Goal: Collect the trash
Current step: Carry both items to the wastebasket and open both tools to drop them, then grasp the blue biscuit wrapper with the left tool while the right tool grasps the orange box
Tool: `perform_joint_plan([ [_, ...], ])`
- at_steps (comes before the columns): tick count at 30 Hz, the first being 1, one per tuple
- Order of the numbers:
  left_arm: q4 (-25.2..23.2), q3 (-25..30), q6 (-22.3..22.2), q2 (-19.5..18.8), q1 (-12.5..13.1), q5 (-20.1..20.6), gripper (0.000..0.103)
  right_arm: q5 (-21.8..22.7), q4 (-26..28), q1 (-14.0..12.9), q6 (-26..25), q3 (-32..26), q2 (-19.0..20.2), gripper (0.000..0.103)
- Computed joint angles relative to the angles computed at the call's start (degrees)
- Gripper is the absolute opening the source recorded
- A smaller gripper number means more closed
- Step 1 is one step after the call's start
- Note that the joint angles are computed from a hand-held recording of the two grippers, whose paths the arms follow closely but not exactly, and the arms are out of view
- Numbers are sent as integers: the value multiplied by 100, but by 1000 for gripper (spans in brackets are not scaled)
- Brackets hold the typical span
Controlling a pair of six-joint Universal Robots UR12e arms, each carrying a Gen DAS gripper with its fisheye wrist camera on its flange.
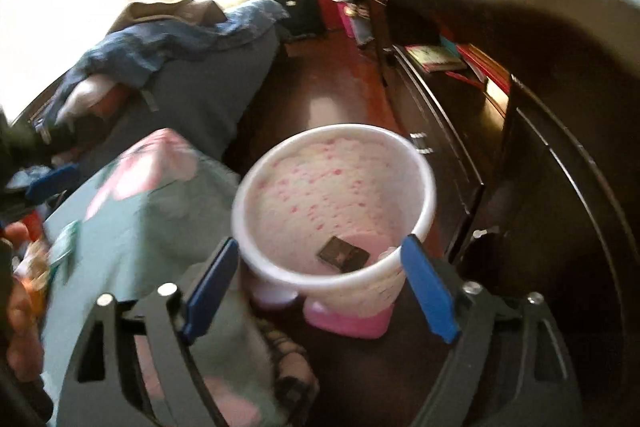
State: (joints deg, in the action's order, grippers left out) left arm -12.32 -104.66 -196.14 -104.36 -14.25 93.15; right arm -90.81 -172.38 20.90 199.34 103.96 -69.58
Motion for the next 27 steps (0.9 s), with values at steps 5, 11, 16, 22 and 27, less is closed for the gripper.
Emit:
perform_joint_plan([
  [5,121,-909,-157,833,97,884,99,161,10,371,-507,114,-318,93],
  [11,-316,-1654,-699,1655,415,1926,99,274,79,877,-941,-7,-404,97],
  [16,-779,-2010,-1640,1994,1051,1209,99,382,269,1165,-1080,-220,-285,97],
  [22,-944,-1978,-2133,1781,1313,895,99,461,518,1312,-1111,-425,-144,97],
  [27,-534,-2045,-2268,1710,1339,982,86,448,655,1326,-1127,-536,-43,97],
])
